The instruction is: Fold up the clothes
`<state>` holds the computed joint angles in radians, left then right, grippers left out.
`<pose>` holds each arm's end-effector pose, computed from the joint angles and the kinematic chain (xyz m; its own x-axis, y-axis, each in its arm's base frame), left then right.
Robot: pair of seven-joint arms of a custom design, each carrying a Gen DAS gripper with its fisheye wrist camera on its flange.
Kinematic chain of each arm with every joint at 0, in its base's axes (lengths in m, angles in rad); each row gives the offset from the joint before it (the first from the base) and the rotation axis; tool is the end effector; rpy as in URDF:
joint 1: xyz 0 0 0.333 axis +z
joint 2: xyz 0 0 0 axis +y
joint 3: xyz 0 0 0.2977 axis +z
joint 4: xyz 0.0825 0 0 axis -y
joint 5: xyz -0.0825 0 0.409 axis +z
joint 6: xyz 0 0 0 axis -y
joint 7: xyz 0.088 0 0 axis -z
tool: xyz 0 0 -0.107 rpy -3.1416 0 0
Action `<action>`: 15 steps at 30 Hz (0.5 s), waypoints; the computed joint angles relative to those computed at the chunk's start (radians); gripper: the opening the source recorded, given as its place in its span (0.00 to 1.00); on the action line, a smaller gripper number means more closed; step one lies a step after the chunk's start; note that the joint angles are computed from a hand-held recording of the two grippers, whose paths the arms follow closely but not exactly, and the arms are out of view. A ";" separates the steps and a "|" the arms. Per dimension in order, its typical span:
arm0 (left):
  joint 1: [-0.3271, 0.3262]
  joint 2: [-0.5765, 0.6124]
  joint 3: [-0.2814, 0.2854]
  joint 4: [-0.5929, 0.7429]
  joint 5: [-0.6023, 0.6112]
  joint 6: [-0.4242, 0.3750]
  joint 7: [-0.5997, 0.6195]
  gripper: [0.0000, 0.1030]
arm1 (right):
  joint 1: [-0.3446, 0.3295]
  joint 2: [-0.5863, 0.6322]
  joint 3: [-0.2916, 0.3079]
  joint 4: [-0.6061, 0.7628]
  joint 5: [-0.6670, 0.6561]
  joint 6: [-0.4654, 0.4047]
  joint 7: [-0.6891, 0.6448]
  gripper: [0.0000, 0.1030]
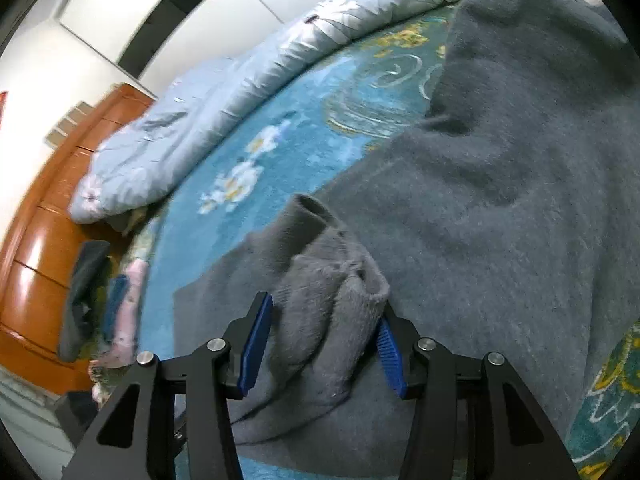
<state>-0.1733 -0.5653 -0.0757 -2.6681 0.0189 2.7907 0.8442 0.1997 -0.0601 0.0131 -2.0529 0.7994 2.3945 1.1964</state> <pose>0.4268 -0.1096 0.4647 0.3102 -0.8724 0.3778 -0.7163 -0.4758 -0.5105 0.5805 0.1315 0.4810 0.2071 -0.8163 -0.5392 -0.9090 0.0433 -0.4146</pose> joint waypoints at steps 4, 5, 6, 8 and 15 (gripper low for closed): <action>-0.037 -0.013 0.044 -0.024 -0.048 0.033 0.029 0.78 | -0.001 -0.054 -0.001 -0.054 0.014 0.086 0.006 0.50; -0.034 -0.012 0.039 -0.021 -0.048 0.029 0.028 0.78 | 0.004 -0.077 -0.003 -0.072 0.028 0.110 -0.012 0.50; -0.030 -0.011 0.035 -0.019 -0.048 0.026 0.026 0.78 | 0.010 -0.100 -0.006 -0.089 0.043 0.133 -0.032 0.50; -0.025 -0.009 0.027 -0.013 -0.046 0.019 0.023 0.78 | 0.028 -0.126 -0.019 -0.099 0.076 0.129 -0.086 0.50; -0.076 -0.035 0.083 -0.037 -0.117 0.038 0.061 0.78 | 0.030 -0.070 0.011 -0.048 -0.087 0.047 0.040 0.49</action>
